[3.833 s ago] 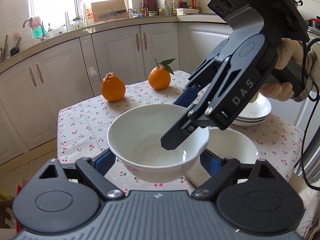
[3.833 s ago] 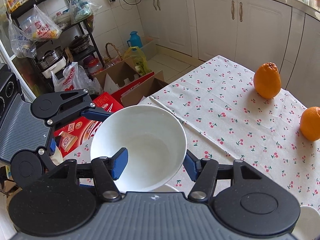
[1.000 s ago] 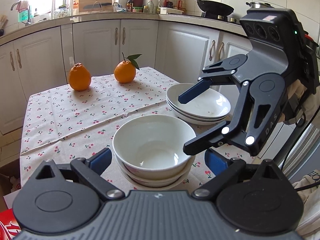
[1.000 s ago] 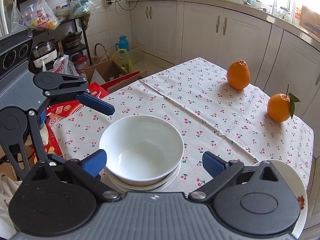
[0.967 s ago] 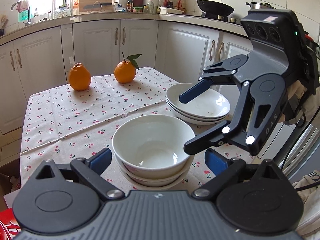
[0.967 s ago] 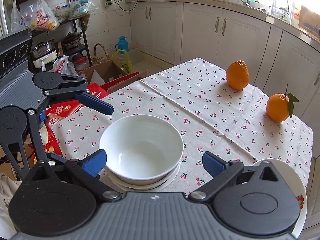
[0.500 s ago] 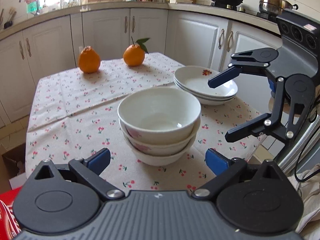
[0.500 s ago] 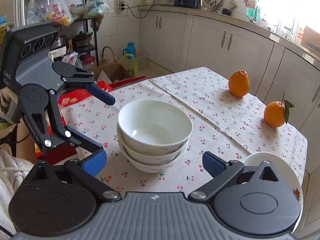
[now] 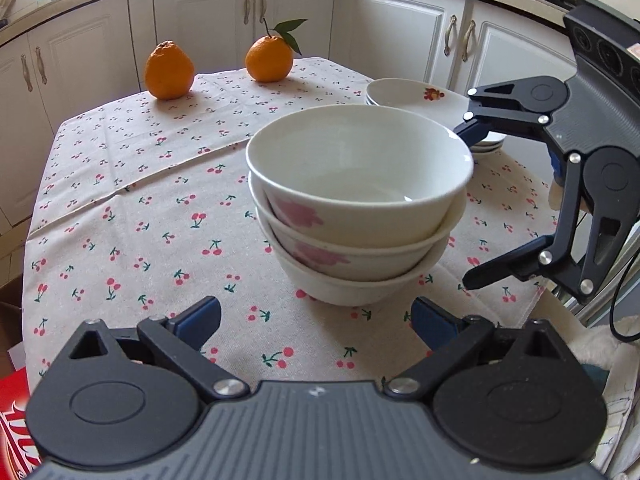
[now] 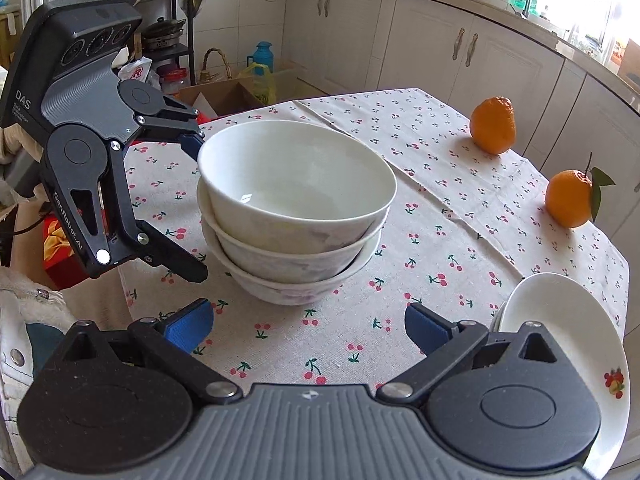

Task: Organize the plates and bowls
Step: 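Grip the stacked bowls from opposite sides with the left and right grippers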

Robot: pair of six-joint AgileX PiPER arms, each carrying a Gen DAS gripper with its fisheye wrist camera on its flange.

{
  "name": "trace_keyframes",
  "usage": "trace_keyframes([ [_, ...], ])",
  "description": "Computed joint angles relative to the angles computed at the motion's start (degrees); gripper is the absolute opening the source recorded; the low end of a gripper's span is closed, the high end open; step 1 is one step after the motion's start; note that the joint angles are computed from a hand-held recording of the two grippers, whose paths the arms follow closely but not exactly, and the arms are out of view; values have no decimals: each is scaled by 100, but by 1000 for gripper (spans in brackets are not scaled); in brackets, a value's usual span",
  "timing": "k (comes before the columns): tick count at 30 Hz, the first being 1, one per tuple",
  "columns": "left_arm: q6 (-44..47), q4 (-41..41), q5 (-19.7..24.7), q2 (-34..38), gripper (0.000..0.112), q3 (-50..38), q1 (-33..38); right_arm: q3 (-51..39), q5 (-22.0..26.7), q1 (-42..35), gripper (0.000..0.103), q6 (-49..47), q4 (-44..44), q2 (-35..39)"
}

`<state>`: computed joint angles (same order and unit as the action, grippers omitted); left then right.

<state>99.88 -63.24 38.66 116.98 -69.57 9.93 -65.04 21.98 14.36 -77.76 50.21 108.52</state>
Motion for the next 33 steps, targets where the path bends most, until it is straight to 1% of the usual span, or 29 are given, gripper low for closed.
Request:
trace_keyframes([
  [3,81,90,111,179,100,-190,-22,-239,117,36,103,120,-233,247],
  [5,-47,269,129,310,100,-331,-60,-430,185,59,103,407,-537,435],
  [10,546,47,-3,331,103,-242,-95,-671,437,15,103,656,-743,702],
  [15,817,-108,137,405,103,-293,-9,-815,780,-166,103,492,-467,840],
  [19,1246,-516,149,405,103,-137,53,-647,698,-242,103,-142,49,818],
  [22,1487,-811,97,376,103,1,59,-582,652,-251,103,-306,219,797],
  [24,1420,-764,95,385,103,-39,42,-570,630,-239,103,-276,222,785],
  [26,1060,-431,114,404,102,-207,-4,-593,617,-212,103,-181,130,777],
  [28,949,-204,209,456,102,-378,-22,-659,626,-183,103,-102,-24,784],
  [30,967,-71,396,495,101,-516,12,-634,472,-124,103,-207,-67,731],
  [31,927,15,540,522,101,-619,36,-689,482,-116,103,-274,-111,731],
  [33,948,107,816,574,101,-792,86,-839,653,-135,103,-311,-186,750],
])
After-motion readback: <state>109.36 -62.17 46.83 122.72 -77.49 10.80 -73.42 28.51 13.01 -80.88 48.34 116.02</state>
